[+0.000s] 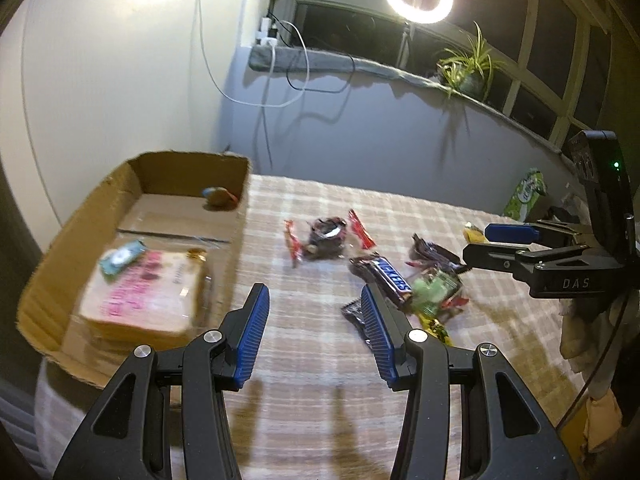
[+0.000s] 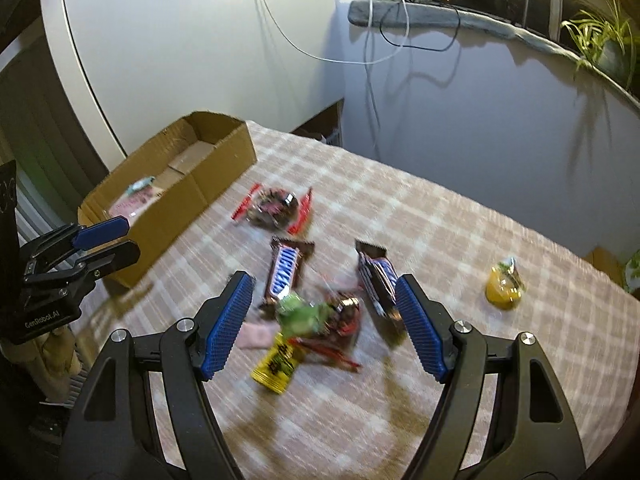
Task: Organize snacks
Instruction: 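Move the open right tool back over the snack pile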
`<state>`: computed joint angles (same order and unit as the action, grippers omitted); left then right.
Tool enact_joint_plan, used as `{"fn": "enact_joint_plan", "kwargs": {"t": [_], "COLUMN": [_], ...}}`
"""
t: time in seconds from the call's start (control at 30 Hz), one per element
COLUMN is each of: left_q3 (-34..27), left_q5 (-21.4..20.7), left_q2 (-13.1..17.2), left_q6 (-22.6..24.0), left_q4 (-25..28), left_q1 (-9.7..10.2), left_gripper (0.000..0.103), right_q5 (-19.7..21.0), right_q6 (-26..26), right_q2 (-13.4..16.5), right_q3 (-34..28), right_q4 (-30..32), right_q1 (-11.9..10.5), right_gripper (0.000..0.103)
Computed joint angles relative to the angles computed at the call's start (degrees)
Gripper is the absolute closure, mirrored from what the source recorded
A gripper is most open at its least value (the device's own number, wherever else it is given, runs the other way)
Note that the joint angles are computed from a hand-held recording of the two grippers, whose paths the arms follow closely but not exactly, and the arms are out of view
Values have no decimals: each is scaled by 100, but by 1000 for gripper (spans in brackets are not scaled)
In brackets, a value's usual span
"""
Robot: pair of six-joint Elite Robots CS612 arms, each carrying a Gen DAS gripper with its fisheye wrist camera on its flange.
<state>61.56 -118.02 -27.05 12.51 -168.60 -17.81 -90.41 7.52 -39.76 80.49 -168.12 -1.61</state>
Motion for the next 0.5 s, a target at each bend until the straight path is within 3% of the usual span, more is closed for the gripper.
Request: {"fn": "enact_joint_plan", "kwargs": {"t": [0.27,0.5], "left_q3": [-49,-337], "left_q5": [-94,-179], "left_q2": [31,141], "left_q6": [131,55], "left_q4": [352,714], "left_q1": [-87,-169], "left_gripper": [56,58], "right_q5": [54,448], "right_q6": [256,389], "right_q2": [-14,115], "right_q3": [155,-27], "right_q4": [17,181], "right_q1": [-150,-304], "right_gripper": [35,46]}}
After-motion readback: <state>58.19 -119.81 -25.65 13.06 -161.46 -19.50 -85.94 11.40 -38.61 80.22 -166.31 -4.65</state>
